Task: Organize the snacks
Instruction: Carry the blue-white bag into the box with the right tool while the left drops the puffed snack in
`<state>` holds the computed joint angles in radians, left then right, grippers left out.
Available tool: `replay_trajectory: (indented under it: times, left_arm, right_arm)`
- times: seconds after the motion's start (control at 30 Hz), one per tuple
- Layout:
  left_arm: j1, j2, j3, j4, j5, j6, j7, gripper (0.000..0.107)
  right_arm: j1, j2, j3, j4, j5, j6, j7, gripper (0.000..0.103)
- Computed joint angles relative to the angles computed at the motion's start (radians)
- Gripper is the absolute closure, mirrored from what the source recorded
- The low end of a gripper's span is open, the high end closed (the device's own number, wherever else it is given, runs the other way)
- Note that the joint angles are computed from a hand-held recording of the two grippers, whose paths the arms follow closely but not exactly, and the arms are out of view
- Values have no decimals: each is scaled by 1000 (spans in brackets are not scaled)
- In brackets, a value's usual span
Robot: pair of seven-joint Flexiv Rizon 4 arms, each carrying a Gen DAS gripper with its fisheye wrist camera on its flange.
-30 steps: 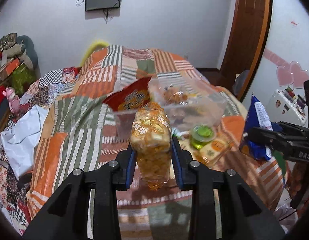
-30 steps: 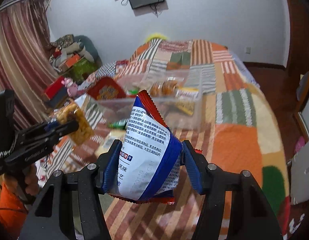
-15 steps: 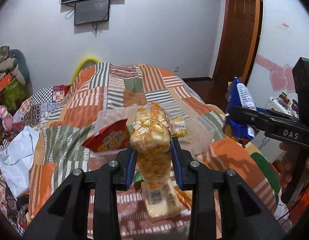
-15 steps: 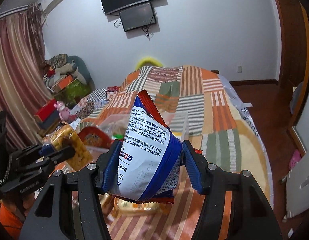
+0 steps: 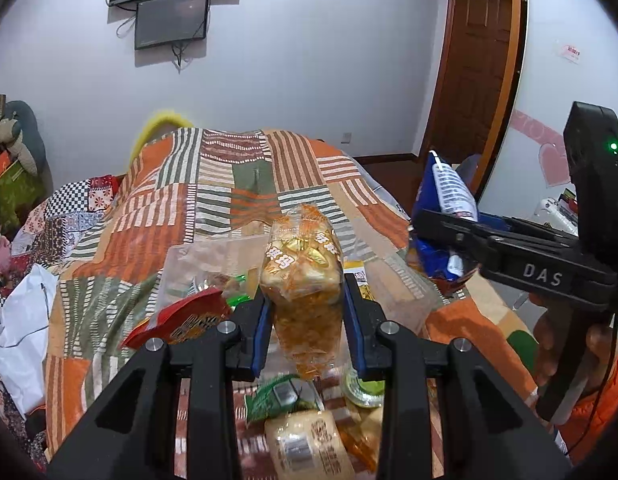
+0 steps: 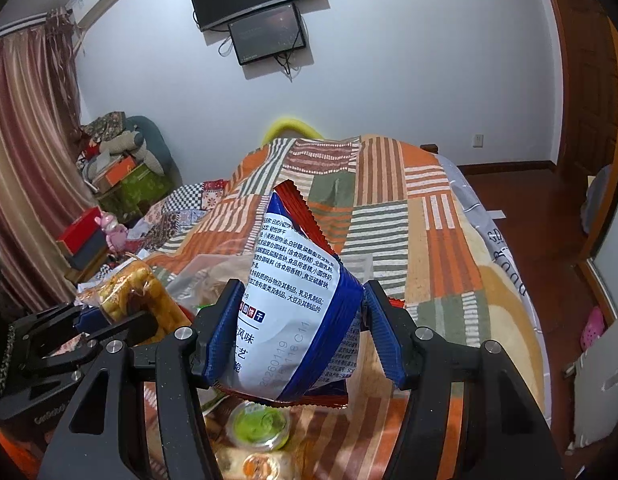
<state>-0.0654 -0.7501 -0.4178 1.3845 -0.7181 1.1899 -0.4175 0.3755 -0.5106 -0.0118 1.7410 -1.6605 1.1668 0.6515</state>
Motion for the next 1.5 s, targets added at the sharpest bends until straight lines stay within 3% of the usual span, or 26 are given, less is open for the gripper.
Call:
replay_trajectory:
  times: [0.27,0.47,0.77,0.97,1.03,1.23,1.33,1.5]
  left_arm:
    - [-64,-96,78,-156,100,-74,-115,74]
    - [-70,-139,86,-220,141,-119,-153,74]
    - [-92,-192,118,-315,189,-187,-218,74]
    - [-101,-239,151,-413,212,-315,-314,74]
    - [-98,-239,148,-410,212,-316,-322,72]
    - [-71,-191,119,-331,192,-275,-286,70]
    - [-53,-152,101,-266,170,-232,-254,63]
    - [-18,-87,73,-169,118,-190,-207,60]
  right_arm:
    - [5,-59,-23,-52,90,37,-103,46]
    - [13,-97,-56,-87,133,101,-171,46]
    - [47,-147,-88,-113,326,150,-368,45]
    - [92,-144,-125,-103,437,151,-453,41]
    - [96,-142,-126,-101,473,171,-483,36]
    - [142,-127,-176,-69,517,201,-496,36]
    - [164,-111,-209,-48,489,218,-453,36]
    - [170,-66,-217,-13,394,203,-364,36]
